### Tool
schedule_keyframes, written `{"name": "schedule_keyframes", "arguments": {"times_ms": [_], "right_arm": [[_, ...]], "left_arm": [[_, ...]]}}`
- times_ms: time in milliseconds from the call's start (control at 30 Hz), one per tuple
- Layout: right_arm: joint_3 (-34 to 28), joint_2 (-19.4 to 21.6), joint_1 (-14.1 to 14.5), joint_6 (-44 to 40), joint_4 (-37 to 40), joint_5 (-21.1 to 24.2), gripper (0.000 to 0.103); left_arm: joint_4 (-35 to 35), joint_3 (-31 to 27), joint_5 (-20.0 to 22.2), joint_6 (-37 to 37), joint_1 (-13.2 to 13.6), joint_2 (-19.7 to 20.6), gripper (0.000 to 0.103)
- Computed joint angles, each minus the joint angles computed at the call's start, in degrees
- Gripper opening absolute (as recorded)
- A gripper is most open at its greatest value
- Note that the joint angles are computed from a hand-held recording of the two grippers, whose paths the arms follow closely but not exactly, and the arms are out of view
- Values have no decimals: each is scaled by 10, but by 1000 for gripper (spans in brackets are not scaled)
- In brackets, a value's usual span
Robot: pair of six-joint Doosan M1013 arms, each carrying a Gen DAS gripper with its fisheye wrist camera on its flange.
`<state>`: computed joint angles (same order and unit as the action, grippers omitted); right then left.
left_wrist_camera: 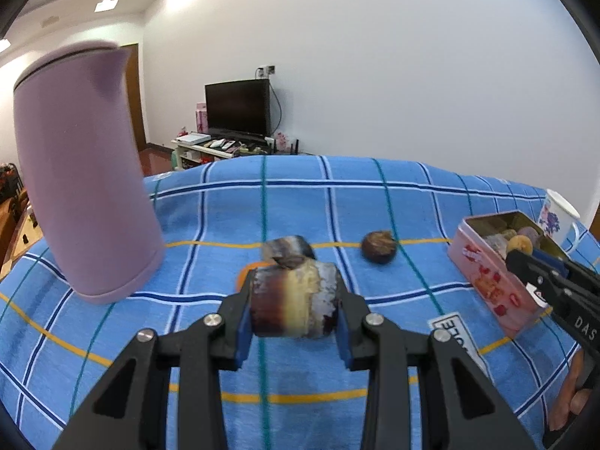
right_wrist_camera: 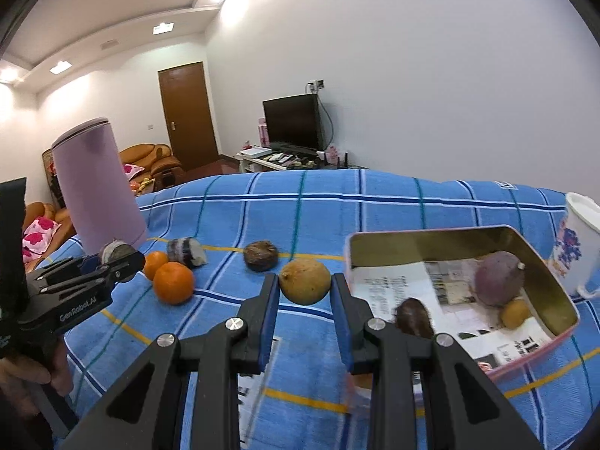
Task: Organize fruits
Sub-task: 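Carry the striped chunk to the tin with the left tool while the right tool carries the tan fruit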
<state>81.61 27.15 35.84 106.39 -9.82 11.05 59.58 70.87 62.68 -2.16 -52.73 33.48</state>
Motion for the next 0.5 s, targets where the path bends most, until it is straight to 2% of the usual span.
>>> {"name": "schedule_keyframes", "arguments": {"times_ms": [267, 500], "right_arm": [[16, -11, -6, 63, -79, -11, 29], [35, -24, -16, 186, -211, -19, 29]], "left_arm": [[-4, -54, 4, 34, -14, 31, 37], [-14, -112, -16, 79, -23, 66, 37]]}}
